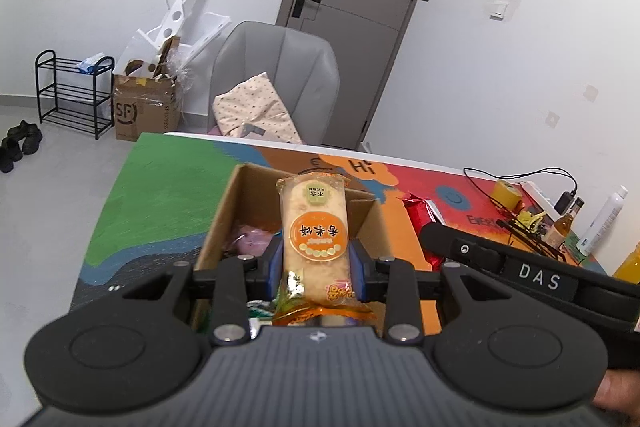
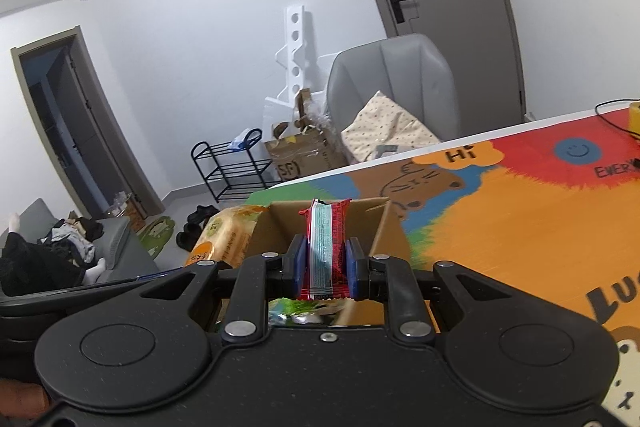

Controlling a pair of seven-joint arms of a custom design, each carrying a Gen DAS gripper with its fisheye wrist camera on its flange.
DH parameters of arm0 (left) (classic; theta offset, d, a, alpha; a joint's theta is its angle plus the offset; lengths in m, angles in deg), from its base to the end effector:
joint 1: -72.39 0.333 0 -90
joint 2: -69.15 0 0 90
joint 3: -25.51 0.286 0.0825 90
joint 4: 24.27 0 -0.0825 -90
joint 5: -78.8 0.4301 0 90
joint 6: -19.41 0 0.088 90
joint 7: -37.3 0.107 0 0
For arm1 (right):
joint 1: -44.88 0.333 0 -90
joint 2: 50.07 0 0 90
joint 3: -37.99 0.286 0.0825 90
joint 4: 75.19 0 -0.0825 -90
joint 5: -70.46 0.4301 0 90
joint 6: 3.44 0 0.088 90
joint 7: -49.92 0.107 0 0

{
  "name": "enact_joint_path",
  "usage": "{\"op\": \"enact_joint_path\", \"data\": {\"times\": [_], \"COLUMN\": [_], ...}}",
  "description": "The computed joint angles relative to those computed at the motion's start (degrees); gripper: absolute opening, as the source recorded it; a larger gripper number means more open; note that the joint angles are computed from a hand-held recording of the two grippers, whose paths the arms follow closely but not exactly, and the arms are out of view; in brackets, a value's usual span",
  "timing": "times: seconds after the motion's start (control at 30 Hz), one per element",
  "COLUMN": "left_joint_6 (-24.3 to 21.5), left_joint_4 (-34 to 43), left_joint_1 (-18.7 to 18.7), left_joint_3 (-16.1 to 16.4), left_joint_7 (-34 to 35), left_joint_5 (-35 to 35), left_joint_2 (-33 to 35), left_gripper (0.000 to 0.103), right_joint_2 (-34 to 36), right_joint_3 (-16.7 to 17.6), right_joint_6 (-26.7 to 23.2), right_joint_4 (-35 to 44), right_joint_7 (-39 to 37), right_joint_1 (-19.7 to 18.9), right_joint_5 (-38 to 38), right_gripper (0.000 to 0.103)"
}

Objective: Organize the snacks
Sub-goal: 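Carry both snacks into the cardboard box and open both tools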

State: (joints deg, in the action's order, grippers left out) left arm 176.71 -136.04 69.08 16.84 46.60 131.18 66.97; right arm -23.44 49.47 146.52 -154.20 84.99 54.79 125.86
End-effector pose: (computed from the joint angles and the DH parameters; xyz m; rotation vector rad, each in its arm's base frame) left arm 0.6170 -0.1643 0.5334 -1.9756 1.1880 -0.9734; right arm 0.7361 0.2355 0.4946 -1.8214 0.9622 -0.2399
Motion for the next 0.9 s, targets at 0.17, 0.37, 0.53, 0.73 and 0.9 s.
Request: {"op": "enact_joint_path", "data": {"times": [0.17,0.37,0.53,0.73,0.9], "left_joint_6": [0.6,0.8,0.3,0.1,-0.8], "left_joint_4": [-2.3,-4.5,-5.8,-6.0,-6.0], "left_joint_1": [0.6,1.3,1.8,1.8,1.6], "left_joint_3": [0.3,0.3,-0.1,-0.4,-1.0], "left_joint_7": [0.5,2.3,1.7,2.8,2.4], "left_joint_5": [-1.5,-4.6,-4.8,-5.5,-4.8], "left_joint_2": [-1.5,-3.1,-4.4,-4.8,-5.2], "left_gripper": [0.033,0.041,0.049,0.060,0.076], "right_joint_2": [-0.5,-1.0,-2.3,-3.5,-5.6], "right_joint_3": [0.1,-0.6,-1.0,-1.6,-1.9], "right_joint_6": [-1.1,-2.3,-1.6,-1.4,-0.4], "right_joint_4": [-0.9,-1.6,-3.3,-4.8,-7.4], "right_joint_7": [0.2,2.3,2.9,3.5,2.9], "right_joint_1": [0.5,1.3,1.2,1.1,0.9], "right_joint_5": [-0.5,-2.3,-2.6,-3.1,-2.6], "right_gripper": [0.019,0.032,0.032,0.037,0.047]}}
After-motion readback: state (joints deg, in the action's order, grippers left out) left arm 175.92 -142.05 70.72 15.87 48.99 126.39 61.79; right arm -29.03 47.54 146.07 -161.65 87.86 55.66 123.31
